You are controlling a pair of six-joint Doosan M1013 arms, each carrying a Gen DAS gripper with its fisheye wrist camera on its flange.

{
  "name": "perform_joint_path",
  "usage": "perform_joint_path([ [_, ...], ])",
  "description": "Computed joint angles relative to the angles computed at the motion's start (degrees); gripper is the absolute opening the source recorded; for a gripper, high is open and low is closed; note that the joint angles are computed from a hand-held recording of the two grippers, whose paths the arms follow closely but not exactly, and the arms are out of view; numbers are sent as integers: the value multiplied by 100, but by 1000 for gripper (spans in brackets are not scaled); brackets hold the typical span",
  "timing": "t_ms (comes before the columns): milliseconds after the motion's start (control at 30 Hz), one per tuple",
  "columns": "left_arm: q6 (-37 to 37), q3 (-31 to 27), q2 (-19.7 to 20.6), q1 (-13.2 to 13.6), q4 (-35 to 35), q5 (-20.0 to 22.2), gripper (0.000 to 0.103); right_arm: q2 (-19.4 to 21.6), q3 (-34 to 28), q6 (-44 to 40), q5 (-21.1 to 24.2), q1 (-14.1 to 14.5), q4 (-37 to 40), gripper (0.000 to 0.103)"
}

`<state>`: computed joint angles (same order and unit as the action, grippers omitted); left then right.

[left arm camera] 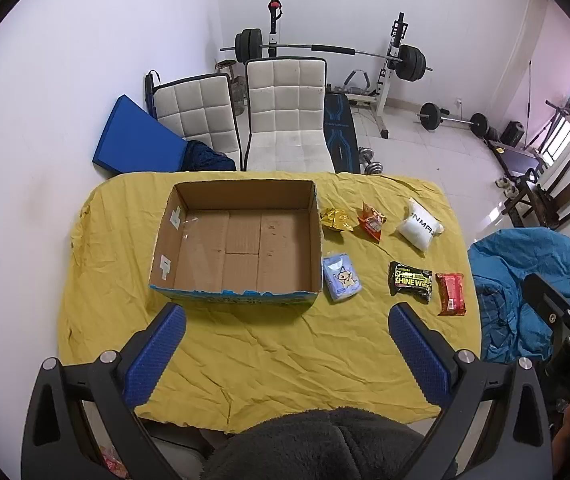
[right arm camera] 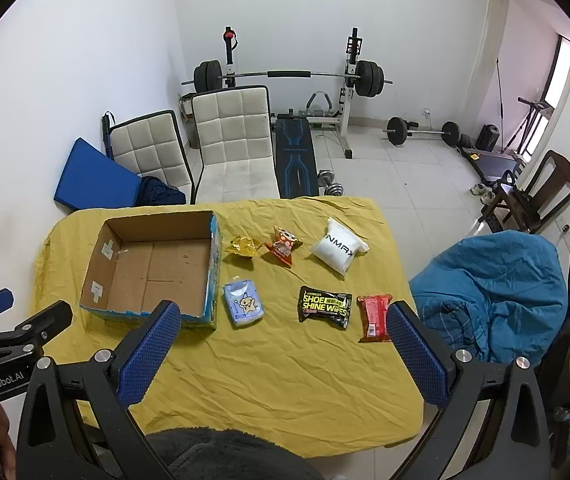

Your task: Organize soft objects

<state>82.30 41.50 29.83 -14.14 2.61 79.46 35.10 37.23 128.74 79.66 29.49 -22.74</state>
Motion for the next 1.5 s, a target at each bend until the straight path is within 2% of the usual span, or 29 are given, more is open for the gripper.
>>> perform_joint_path([
  [600,-11,220,-142,-4,-16,-158,103,51,-118,-41,98,86,-117,103],
  [1500,-74,154,-169,-25,57,-204,103,21,-54,-45,72,89,-126,103],
])
